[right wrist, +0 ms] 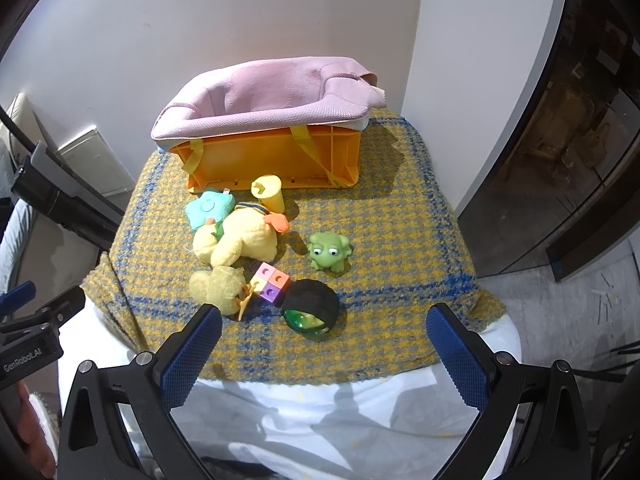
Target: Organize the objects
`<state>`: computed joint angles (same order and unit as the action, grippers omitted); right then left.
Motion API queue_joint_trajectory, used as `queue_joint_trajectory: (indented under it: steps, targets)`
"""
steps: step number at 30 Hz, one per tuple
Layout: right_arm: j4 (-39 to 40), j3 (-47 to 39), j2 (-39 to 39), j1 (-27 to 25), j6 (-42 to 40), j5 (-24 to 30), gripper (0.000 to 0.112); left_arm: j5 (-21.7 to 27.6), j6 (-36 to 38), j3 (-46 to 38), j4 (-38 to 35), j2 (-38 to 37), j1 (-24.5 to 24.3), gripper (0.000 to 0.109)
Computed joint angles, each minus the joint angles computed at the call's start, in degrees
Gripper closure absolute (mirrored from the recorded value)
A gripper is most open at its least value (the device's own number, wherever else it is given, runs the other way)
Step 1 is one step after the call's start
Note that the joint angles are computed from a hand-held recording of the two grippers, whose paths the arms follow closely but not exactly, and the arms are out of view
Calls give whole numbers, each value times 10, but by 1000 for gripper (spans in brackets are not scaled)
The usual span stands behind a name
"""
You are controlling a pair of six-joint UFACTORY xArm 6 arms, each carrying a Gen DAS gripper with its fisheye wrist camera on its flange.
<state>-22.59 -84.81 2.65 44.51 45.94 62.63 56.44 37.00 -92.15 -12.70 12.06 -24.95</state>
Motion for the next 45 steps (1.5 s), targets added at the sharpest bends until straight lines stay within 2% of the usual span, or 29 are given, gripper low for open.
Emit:
queue_joint_trajectory:
  steps: [19, 22, 45]
  targets:
    - [6, 9, -5, -5, -21, -12, 10, 11, -4, -1, -4, 0, -3, 6]
    - [22, 26, -16, -13, -79, -37, 10, 13, -4, -2, -6, 2, -4, 6]
    - [32, 58, -35, -26, -94, -66, 10, 0, -5, 24, -1, -15, -17, 6]
